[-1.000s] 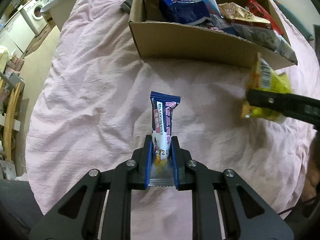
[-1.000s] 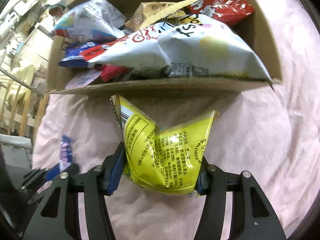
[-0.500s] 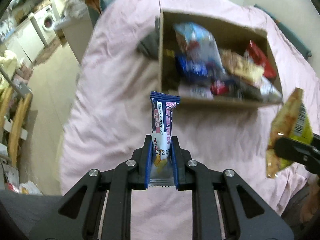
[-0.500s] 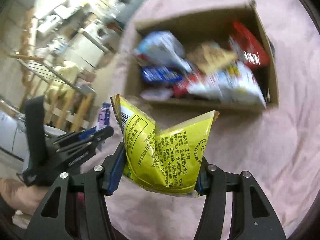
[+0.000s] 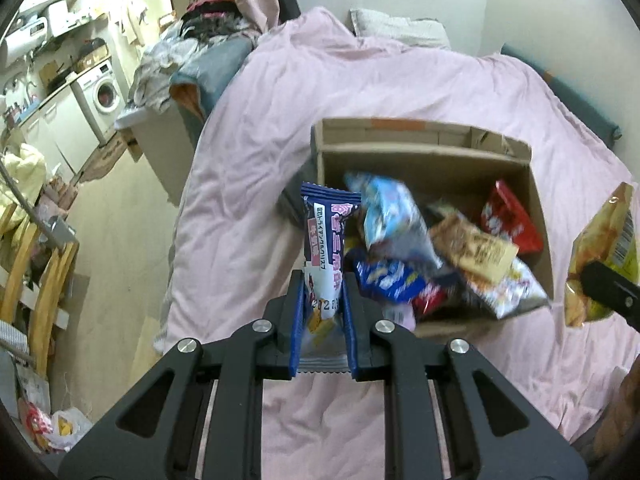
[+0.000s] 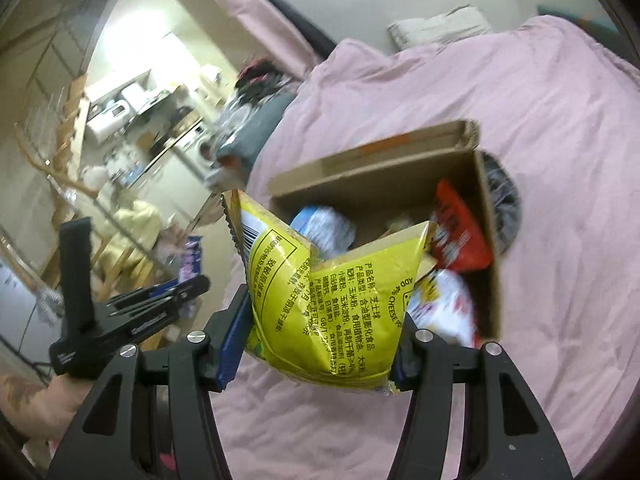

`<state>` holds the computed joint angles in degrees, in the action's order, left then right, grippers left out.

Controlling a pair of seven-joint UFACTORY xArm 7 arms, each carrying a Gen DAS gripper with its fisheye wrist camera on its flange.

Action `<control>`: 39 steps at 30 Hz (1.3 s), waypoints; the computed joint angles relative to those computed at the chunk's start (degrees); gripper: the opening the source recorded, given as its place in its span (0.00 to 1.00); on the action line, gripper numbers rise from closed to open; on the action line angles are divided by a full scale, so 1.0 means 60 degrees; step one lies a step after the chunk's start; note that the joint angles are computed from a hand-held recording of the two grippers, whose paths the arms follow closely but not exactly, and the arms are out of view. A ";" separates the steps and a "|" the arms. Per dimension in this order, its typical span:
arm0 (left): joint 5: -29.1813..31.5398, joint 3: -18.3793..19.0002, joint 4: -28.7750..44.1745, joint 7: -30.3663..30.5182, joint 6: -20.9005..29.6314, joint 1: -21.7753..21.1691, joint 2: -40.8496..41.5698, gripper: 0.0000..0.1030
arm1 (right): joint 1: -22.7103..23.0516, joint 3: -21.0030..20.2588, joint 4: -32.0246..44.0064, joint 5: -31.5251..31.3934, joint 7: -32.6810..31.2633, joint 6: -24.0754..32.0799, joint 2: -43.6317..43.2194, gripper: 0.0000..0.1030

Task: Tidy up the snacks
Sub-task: 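Carry both snacks into the box and open both tools to release them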

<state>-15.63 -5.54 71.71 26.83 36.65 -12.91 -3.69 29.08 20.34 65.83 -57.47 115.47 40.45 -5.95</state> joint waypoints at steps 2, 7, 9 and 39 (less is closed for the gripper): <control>-0.0018 -0.0063 0.0209 -0.0029 -0.0077 -0.0057 0.0178 0.14 | -0.0122 -0.0119 -0.0190 0.0031 0.0003 -0.0022 -0.0174 0.57; 0.0146 -0.0228 0.0774 -0.0370 -0.0251 -0.0174 0.0756 0.14 | -0.0578 -0.0137 -0.0548 0.0211 -0.0082 0.0123 -0.0576 0.57; 0.0201 -0.0282 0.0961 -0.0469 -0.0312 -0.0206 0.0988 0.14 | -0.0766 -0.0136 -0.0790 0.0259 0.0052 0.0072 -0.0758 0.57; -0.0043 -0.0972 0.3750 -0.0972 0.1866 -0.0875 0.3603 0.14 | -0.2051 -0.0633 -0.1859 0.0837 0.1341 -0.3242 -0.0459 0.89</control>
<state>-15.89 -11.37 94.21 21.00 47.84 -18.17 17.93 16.77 16.54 54.68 -52.44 123.52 20.99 -8.70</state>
